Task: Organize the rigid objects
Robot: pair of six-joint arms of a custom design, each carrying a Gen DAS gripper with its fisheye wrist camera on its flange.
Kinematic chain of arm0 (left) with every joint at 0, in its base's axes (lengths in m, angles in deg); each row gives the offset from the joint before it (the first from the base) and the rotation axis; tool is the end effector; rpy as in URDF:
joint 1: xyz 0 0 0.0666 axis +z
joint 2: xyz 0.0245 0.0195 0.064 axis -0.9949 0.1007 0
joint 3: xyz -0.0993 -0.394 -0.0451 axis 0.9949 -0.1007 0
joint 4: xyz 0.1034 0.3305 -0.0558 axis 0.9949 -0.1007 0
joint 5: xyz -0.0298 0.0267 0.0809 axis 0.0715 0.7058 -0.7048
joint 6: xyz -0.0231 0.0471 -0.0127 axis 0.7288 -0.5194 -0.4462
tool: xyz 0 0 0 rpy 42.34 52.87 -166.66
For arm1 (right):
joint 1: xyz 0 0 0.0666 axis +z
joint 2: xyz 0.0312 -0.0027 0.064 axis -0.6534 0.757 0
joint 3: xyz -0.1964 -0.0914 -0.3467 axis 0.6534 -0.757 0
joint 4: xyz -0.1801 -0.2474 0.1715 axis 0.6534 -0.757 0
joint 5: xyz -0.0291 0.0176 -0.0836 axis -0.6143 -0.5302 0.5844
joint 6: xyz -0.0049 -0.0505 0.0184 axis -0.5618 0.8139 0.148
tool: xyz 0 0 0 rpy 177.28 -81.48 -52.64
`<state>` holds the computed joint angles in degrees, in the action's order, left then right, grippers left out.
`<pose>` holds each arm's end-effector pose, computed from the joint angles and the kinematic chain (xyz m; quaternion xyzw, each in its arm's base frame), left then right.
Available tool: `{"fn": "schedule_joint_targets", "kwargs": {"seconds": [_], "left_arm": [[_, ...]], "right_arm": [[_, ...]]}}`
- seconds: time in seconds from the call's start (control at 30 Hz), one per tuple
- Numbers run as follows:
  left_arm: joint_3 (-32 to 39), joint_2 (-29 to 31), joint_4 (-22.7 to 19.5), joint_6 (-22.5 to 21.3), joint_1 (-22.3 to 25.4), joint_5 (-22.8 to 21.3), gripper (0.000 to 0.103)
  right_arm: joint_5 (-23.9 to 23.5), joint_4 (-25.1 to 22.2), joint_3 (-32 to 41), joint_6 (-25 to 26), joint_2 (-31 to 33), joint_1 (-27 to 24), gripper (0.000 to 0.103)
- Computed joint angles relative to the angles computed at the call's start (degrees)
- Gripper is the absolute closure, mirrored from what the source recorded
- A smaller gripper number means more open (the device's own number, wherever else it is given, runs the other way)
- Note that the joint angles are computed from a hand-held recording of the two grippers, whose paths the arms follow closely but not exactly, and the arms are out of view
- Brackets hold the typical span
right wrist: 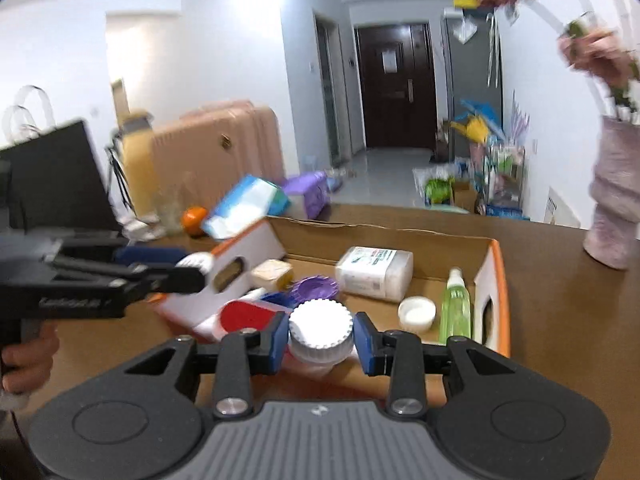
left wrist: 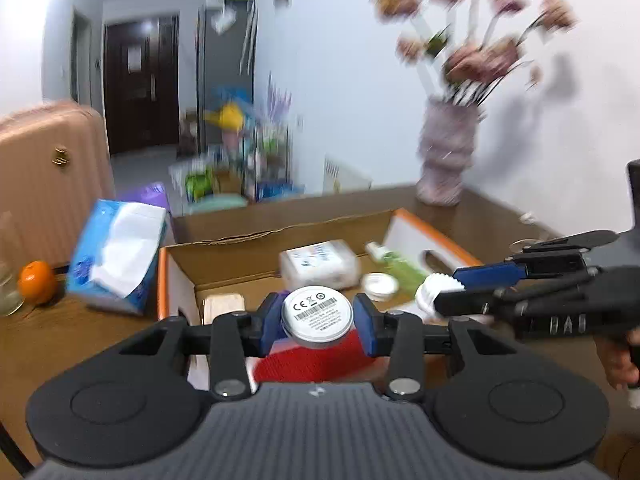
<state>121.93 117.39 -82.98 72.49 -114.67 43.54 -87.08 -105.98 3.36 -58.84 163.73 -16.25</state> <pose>0.5199 -0.3008 0.4194 0.1448 0.8665 -0.0996 0.4671 0.5036 0.2346 0.4021 -0.1824 0.8545 0.1778 0.4527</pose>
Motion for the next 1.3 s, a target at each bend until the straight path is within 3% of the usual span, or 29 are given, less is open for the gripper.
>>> {"fn": "schedule_joint_targets", "kwargs": {"seconds": [0.17,0.27,0.37,0.43,0.53,0.73,0.83,1.07,1.23,1.3], "left_arm": [[26.40,16.92,-19.52,-0.01,3.36,1.06,0.063],[36.03,22.98,-25.99,-1.91,4.65,1.37,0.063],[43.88,27.58,-32.49,-1.01,5.64,1.97,0.062],[46.06,28.98,-34.30,-0.50,5.97,1.91,0.062],[44.74,28.26,-33.25,-0.21,6.35,2.93,0.058],[42.24,25.80,-32.00,0.45,5.87,1.54,0.049],[38.51,22.55,-30.03,2.86,5.49,-0.11,0.036],[28.35,12.44,-25.89,5.88,3.41,-4.31,0.030],[18.22,3.34,-20.22,6.54,0.95,-8.68,0.020],[13.09,-0.45,-16.13,6.20,-0.61,-13.00,0.015]], "right_arm": [[1.67,-19.62,25.62,4.80,16.53,-0.21,0.068],[3.78,-28.65,37.72,7.76,23.86,0.17,0.068],[5.01,-34.79,46.15,8.79,29.01,0.27,0.068],[4.65,-37.95,49.65,8.90,31.29,0.17,0.068],[4.74,-40.93,53.04,9.61,33.47,0.32,0.068],[5.28,-38.58,50.70,8.03,31.20,-0.19,0.056],[6.03,-36.83,47.08,7.54,27.94,-0.65,0.056],[9.48,-31.14,35.30,7.67,17.31,-1.14,0.051],[11.85,-27.75,28.29,6.62,10.10,-0.73,0.045],[12.68,-25.95,25.28,6.06,7.26,-0.43,0.045]]}}
